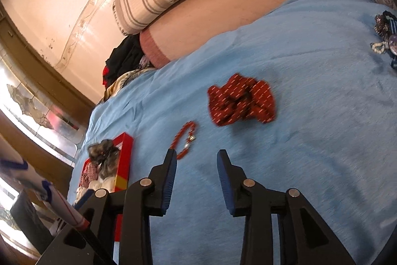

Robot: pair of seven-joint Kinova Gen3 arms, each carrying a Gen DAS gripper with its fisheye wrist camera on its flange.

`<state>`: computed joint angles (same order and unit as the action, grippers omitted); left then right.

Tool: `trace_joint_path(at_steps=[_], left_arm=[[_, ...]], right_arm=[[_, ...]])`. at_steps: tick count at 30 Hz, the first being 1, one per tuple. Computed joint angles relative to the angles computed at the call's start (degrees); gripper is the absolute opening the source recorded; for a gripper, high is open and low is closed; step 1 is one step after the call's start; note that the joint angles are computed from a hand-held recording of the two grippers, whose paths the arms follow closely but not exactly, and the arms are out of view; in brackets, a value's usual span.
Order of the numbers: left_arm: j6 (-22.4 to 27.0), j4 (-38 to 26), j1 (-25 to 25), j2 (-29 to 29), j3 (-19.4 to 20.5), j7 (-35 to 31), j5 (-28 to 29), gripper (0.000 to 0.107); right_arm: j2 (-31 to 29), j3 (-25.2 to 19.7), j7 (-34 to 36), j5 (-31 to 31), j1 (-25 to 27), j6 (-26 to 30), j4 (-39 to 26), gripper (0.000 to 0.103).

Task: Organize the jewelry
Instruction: 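Move both tools back to the red polka-dot scrunchie and red bead bracelet, then grasp the red polka-dot scrunchie with the right tool while the left tool grasps the red bead bracelet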

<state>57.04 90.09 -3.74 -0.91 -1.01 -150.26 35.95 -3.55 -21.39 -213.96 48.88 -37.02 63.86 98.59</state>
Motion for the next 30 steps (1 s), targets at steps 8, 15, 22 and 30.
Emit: trace_joint_path(at_steps=[8, 15, 22, 30], left_arm=[[0.6, 0.6, 1.7, 0.1, 1.2, 1.8, -1.1, 0.051], [4.4, -3.5, 2.6, 2.9, 2.3, 6.4, -2.2, 0.054], [8.8, -12.2, 5.2, 9.3, 6.0, 15.9, -5.3, 0.064], [6.6, -16.2, 11.2, 16.2, 8.5, 26.3, -16.2, 0.064]], right_arm=[[-1.7, 3.3, 9.5, -5.5, 5.0, -0.5, 0.3, 0.057], [-0.4, 6.9, 18.0, -11.2, 10.5, -7.3, 1.1, 0.057], [2.0, 8.8, 23.0, -14.8, 12.5, -9.3, 1.0, 0.065], [3.0, 10.7, 28.5, -17.4, 13.0, -14.3, 2.1, 0.022]])
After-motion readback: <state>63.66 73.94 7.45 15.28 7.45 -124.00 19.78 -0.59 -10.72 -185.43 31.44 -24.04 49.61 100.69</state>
